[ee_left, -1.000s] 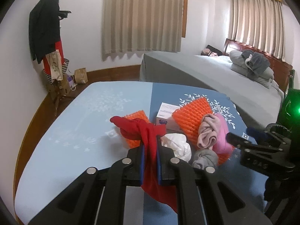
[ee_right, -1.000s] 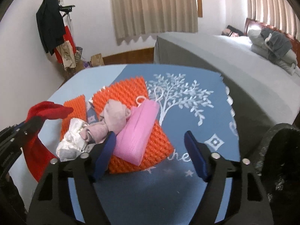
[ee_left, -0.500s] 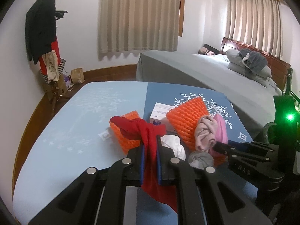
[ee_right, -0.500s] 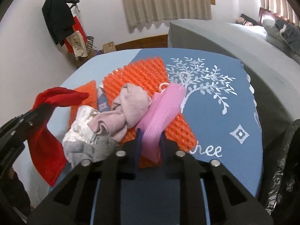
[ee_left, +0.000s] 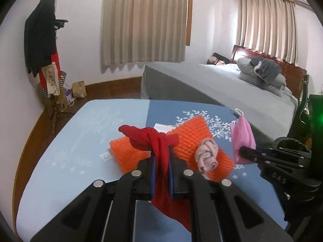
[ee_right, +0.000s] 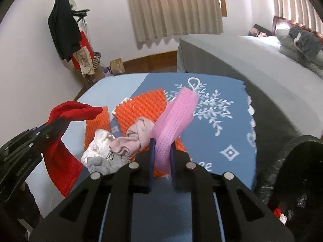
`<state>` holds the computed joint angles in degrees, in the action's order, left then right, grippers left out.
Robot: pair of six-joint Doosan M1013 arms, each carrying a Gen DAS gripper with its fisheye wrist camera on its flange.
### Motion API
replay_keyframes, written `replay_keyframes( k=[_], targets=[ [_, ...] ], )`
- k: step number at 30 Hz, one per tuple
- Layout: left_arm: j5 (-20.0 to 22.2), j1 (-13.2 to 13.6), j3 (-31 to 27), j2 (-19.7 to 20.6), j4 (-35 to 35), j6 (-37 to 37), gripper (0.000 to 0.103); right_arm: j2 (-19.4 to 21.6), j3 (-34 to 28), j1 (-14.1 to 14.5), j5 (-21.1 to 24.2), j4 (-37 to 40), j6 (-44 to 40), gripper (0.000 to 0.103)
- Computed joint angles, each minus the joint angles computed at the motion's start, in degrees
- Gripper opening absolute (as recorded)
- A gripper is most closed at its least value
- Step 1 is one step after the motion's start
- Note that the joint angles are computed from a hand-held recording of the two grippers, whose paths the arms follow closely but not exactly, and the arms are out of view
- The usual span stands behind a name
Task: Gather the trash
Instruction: 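Grasp the pink mesh sponge with the right tool while the left tool holds the red cloth, then carry the pink sponge and red cloth over the black bin with both tools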
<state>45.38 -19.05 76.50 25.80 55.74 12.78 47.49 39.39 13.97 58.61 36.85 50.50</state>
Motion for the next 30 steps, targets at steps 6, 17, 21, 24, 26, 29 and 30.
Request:
replay_keyframes(
  k=[6,17,21,24,26,29,30],
  targets=[
    [-1.4,-0.9,-0.8,-0.2,1.2,-0.1,0.010,-1.7,1.7,-1.2,-1.5,1.7,-0.7,0.013],
    [-4.5,-2.2,-2.8,0.2,0.1,2.4,0.010,-4.3,5.0,-3.0,-4.2,3.3,-1.8,0.013],
    [-5.7,-2.7,-3.3,0.3,0.0,3.1,0.010,-5.3,6.3,-3.7,-5.4,4.0,-2.6,0.013],
    [-6.6,-3.0,-3.8,0.5,-0.2,3.8,0.010,-6.1,7.4,-4.4,-6.4,4.4,-3.0,0.013],
    [-7.2,-3.2,-4.3,0.8,-0.5,4.3,0.010,-6.5,8.0,-4.9,-6.9,4.6,-3.2,0.013],
    [-7.9,-3.5,-4.8,1.0,-0.7,5.0,0.010,-7.1,8.8,-5.4,-7.7,4.5,-3.1,0.013],
    [-8.2,-3.6,-5.0,1.1,-0.7,5.2,0.010,-7.4,9.2,-5.6,-8.1,4.5,-3.0,0.013]
  ],
)
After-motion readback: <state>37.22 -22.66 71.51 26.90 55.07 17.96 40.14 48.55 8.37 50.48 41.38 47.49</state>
